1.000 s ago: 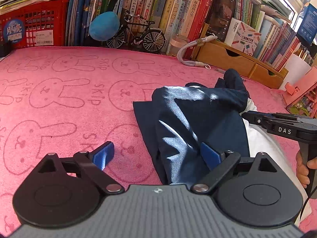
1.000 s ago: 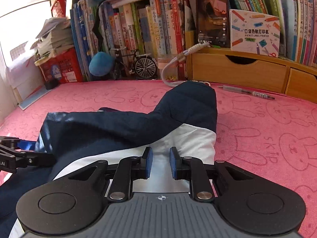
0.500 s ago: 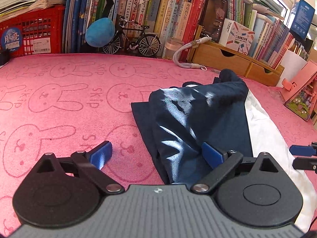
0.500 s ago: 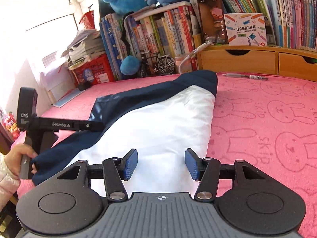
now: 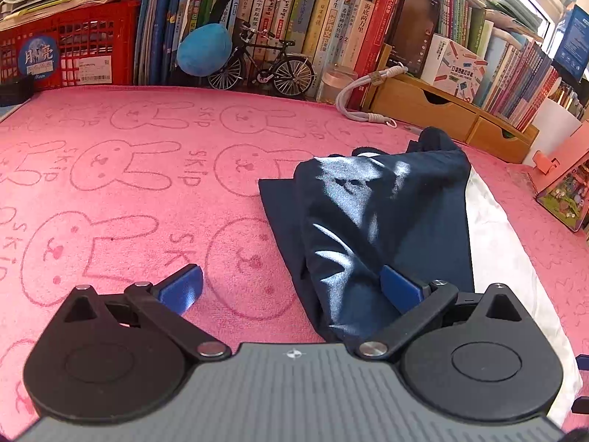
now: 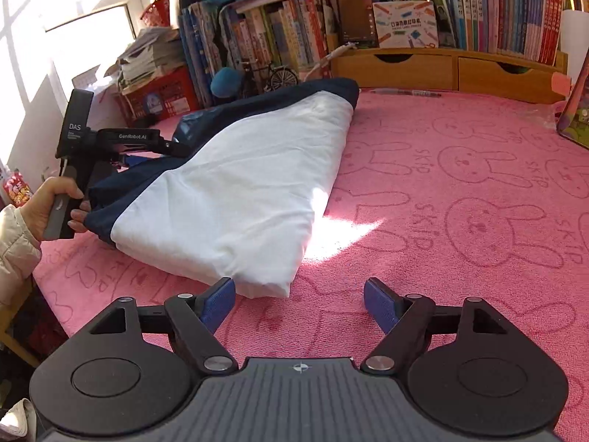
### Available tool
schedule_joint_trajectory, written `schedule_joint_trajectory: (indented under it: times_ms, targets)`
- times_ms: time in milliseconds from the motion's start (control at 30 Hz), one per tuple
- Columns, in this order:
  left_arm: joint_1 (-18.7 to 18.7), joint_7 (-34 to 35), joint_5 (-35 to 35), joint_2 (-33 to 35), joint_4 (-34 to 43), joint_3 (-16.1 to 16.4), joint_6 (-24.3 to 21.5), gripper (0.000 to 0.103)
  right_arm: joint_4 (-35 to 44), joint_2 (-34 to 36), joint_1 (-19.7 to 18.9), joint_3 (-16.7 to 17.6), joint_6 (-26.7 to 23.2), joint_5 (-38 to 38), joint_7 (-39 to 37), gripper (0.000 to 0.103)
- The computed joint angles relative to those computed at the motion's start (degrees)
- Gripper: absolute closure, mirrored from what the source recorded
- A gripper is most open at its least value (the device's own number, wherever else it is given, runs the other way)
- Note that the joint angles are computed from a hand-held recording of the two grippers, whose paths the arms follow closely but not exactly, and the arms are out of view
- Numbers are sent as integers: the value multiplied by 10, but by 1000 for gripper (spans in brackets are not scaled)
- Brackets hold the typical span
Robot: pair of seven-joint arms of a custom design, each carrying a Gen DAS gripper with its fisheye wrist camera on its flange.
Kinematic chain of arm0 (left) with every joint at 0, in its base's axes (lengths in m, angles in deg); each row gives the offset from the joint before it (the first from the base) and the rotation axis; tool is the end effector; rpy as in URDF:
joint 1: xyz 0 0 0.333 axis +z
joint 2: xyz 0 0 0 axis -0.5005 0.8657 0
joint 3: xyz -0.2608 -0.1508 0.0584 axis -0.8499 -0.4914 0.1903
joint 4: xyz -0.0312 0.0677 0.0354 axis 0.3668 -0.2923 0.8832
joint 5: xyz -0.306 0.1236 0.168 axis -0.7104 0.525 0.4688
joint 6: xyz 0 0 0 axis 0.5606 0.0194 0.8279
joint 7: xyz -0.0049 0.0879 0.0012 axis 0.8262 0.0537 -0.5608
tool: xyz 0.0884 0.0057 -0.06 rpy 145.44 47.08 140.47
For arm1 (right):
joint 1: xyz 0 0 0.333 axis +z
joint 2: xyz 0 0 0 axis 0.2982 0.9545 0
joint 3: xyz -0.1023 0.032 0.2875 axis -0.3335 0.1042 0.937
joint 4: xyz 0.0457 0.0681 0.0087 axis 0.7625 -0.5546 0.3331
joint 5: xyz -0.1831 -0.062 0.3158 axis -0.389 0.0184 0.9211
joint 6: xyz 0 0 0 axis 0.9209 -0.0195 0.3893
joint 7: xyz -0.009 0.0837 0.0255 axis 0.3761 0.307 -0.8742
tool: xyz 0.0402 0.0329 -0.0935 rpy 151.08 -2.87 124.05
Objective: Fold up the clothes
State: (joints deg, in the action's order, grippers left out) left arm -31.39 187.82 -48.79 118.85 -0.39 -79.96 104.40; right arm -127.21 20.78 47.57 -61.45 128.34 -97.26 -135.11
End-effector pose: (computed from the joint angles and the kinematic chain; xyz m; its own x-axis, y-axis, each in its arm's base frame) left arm 0.7451 -0.1557 0.4808 -0.5648 -0.7885 0.2435 -0.6680 0.2636 -0.6959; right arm 0.4085 0.3769 0.4543 -0.1436 -0.9669 -0.2108 -0.6224 0.2539 -0.7404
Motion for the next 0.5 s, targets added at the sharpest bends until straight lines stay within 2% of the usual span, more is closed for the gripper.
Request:
schedule_joint_trajectory:
  times_ms: [100,200,267,433,500]
  targets:
    - [25,-4,-20,-42,-52,-1,-21,0,-15,-16,6,8,-40,-10,42,9]
    - [60,53,-75,-111,-158,-12,12,0,-22,-20,7,13,-48,-2,61,6]
    - [79,97,-119,-154,-219,-15,17,0,-16,-13,11,18,-66,-9,59,3]
    - [85,196,-209,-263,-375,5,61,0,28,25,34,23,-105,-8,-4,0]
    - [79,221,-231,-282,-405,16,58,0,46,42,42,19,-107,3,-34,0]
